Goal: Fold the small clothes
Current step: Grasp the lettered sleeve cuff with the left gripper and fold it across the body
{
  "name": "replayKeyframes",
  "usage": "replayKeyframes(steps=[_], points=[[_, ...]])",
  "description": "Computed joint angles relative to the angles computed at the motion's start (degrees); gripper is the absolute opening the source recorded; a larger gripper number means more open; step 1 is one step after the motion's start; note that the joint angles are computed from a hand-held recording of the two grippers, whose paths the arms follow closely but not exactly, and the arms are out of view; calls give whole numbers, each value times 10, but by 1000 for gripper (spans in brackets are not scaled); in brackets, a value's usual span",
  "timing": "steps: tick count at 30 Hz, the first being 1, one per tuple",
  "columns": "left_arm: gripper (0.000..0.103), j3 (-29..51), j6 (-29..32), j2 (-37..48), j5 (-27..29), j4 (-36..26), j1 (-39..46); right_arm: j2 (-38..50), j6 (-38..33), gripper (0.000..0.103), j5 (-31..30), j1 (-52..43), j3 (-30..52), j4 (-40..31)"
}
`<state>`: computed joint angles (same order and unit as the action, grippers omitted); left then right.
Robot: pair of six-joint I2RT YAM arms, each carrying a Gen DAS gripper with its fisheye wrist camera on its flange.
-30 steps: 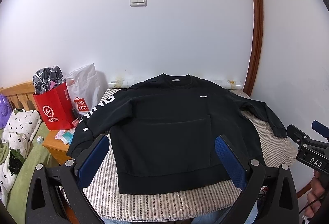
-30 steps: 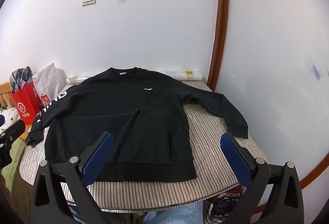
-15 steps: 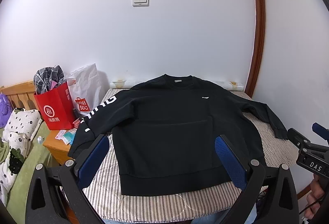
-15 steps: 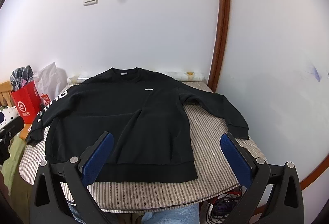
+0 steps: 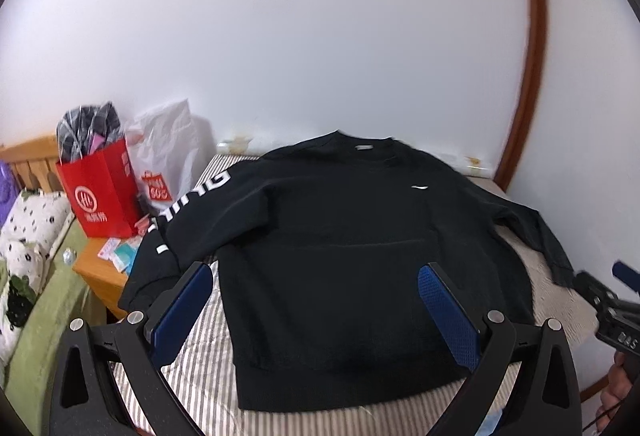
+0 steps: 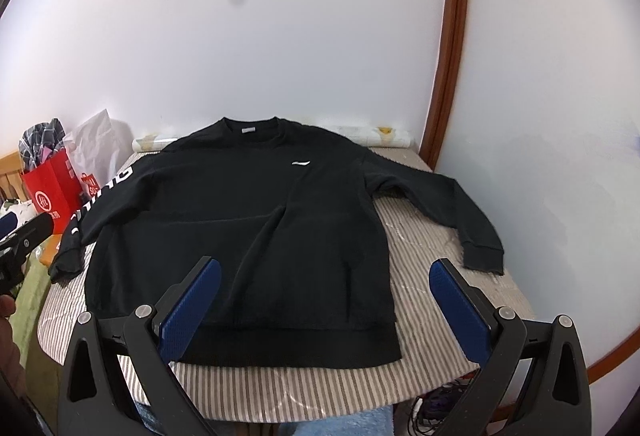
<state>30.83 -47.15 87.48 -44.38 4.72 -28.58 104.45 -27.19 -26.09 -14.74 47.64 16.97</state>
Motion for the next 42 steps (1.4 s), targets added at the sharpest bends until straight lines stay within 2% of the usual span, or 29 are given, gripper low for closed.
replayKeyframes(steps=[3,8,11,14,18,21,26,29,31,32,34,42], points=[[102,-21,40,40,56,71,76,58,2,102,12,23,49,-21],[101,-29,86,150,133,163,209,157,22,102,70,72,125,-24],[97,-15,112,227,151,197,279,212,22,102,75,92,157,6],[92,4,139,293,182,231,345,248,18,102,87,112,194,-8],[88,19,147,357,179,274,381,290,24,95,62,128,236,-20],[82,41,158,393,188,278,391,313,30,90,59,143,265,-38],[75,69,153,424,153,269,383,340,22,87,104,171,290,-38],[55,81,145,426,126,242,384,351,12,87,111,178,297,-43],[34,87,136,424,105,215,384,358,7,87,119,178,304,-48],[31,84,135,421,105,213,385,359,6,87,118,177,305,-51],[8,65,145,403,138,231,393,363,9,87,107,172,310,-57],[7,29,116,274,122,182,333,356,5,87,64,135,316,-66]])
